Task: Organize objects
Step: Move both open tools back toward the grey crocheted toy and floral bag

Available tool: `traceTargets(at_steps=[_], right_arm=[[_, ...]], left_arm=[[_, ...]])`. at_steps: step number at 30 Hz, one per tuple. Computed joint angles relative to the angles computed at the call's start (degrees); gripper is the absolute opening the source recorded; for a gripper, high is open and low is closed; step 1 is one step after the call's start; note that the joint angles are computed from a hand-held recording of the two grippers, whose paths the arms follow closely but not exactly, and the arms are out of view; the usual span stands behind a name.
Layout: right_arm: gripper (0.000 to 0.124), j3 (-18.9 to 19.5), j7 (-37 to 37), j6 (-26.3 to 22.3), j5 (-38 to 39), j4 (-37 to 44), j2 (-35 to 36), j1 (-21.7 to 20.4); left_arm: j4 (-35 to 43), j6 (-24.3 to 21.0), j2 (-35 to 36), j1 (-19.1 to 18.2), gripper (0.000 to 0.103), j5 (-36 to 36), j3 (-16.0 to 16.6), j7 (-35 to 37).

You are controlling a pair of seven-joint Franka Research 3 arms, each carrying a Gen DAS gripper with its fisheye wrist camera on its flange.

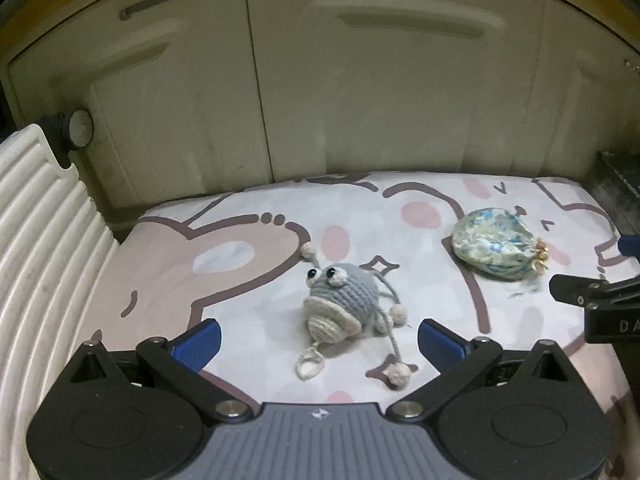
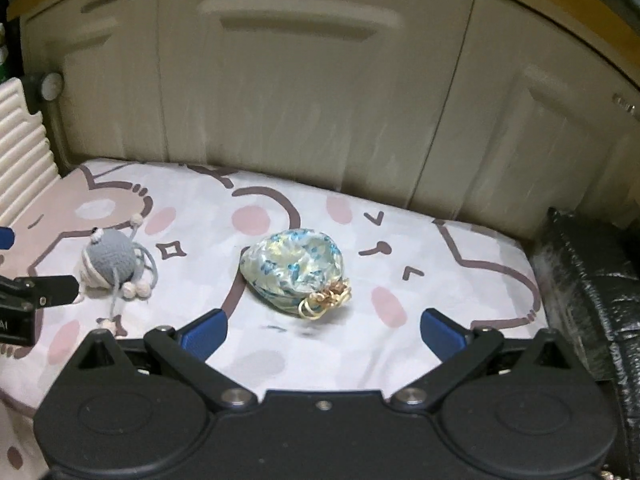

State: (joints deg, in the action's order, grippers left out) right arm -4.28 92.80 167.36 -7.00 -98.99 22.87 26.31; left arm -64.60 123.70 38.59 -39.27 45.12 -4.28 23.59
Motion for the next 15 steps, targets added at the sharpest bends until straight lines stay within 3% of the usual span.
traceTargets(at_steps=[7, 15], right_arm=[[0.103, 0.1, 4.0, -2.3, 3.2, 5.6, 5.0, 0.5], [0.103, -2.4, 7.0, -6.2, -0.1, 14.9, 12.2, 2.8]], left_arm=[[1.2, 4.3, 2.1, 1.3, 0.103, -0.6, 0.3, -0.8], [5.7, 2.8, 5.8, 0.7, 0.101, -2.3, 2.0, 0.1]])
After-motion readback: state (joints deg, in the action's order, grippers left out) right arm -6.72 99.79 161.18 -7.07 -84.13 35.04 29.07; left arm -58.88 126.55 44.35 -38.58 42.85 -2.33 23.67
